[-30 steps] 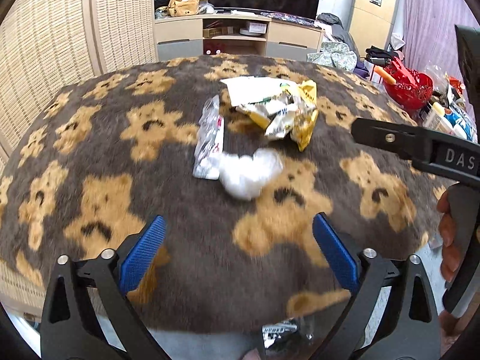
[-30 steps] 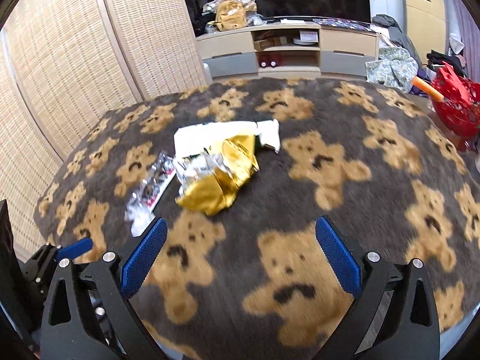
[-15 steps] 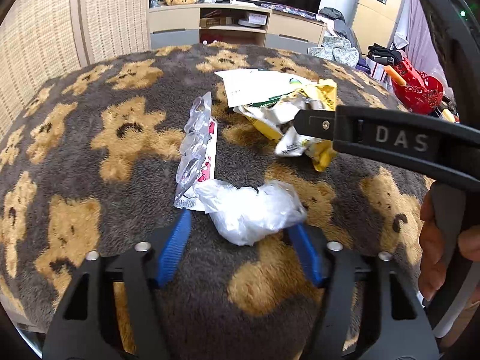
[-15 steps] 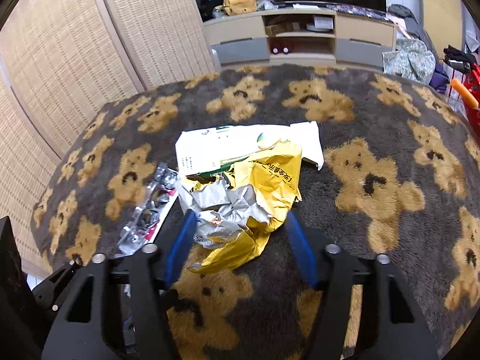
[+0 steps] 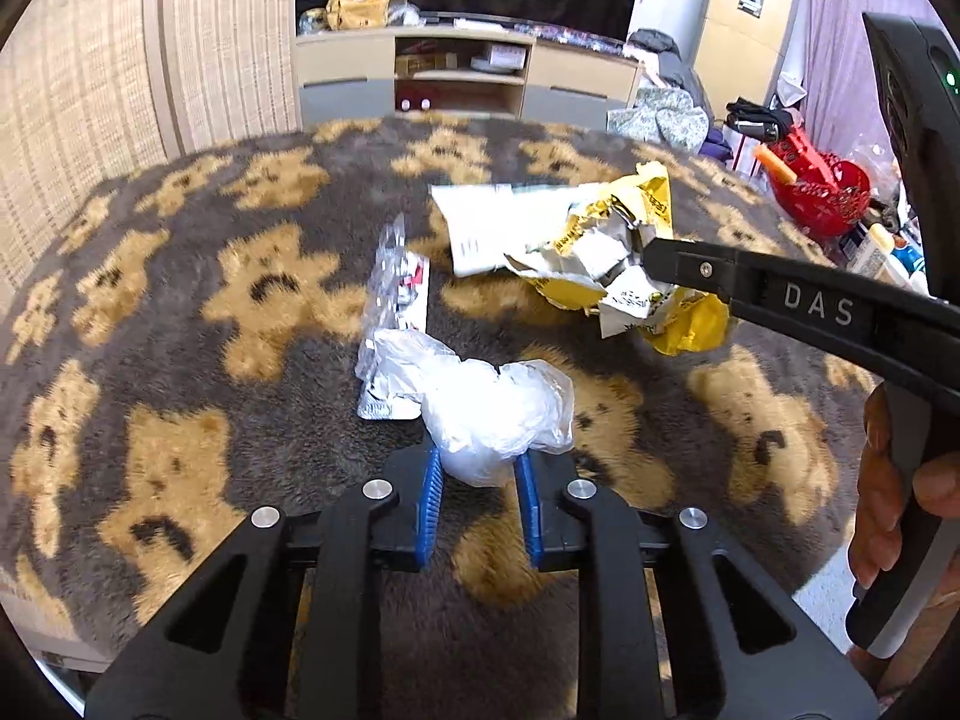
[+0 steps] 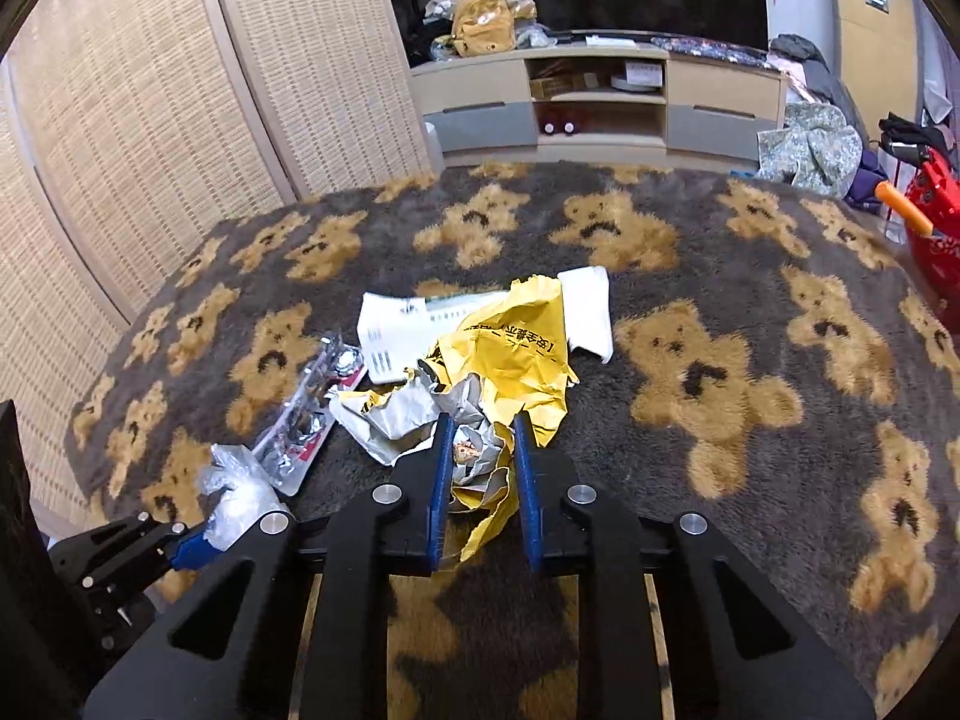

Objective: Collect trash
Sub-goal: 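Grasp the white plastic bag with left gripper while right grasps the crumpled yellow wrapper, then carry the white plastic bag and yellow wrapper down to the black bin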

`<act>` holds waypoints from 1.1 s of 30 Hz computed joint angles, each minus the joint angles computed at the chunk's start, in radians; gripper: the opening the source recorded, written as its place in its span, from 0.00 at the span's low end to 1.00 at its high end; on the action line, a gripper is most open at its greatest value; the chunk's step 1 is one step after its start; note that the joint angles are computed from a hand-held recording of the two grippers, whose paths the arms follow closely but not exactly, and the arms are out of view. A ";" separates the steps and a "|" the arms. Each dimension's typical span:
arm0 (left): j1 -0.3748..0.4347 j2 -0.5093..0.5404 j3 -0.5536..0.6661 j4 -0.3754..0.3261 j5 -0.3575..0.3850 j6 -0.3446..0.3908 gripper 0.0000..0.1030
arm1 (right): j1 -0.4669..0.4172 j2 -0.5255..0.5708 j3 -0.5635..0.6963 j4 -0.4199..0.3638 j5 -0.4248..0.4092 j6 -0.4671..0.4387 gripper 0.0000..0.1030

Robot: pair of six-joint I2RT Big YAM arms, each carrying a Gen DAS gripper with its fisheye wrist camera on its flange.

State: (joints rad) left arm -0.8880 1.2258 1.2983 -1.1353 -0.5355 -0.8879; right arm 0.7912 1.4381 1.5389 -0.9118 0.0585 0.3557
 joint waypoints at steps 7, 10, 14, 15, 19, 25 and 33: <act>-0.117 -0.004 0.109 -0.123 -0.128 -0.070 0.19 | 0.023 -0.113 -0.021 -0.031 0.037 -0.024 0.20; -0.180 0.005 0.157 -0.186 -0.176 -0.119 0.19 | 0.041 -0.173 -0.039 -0.053 0.076 -0.023 0.20; -0.254 0.018 0.206 -0.264 -0.226 -0.191 0.19 | 0.065 -0.262 -0.078 -0.084 0.113 -0.021 0.20; -0.280 0.023 0.219 -0.290 -0.241 -0.219 0.19 | 0.069 -0.276 -0.085 -0.089 0.116 -0.020 0.20; -0.359 0.041 0.244 -0.362 -0.265 -0.309 0.19 | 0.098 -0.367 -0.145 -0.115 0.134 0.006 0.20; -0.466 0.057 0.213 -0.398 -0.241 -0.429 0.20 | 0.147 -0.496 -0.269 -0.166 0.134 0.073 0.20; -0.513 0.058 0.083 -0.288 -0.110 -0.487 0.20 | 0.163 -0.591 -0.451 -0.212 0.051 0.193 0.21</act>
State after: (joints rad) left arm -1.4012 1.2835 1.3810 -1.4237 -0.6458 -1.3749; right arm 0.9545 0.8473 1.0883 -1.1243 0.1095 0.5485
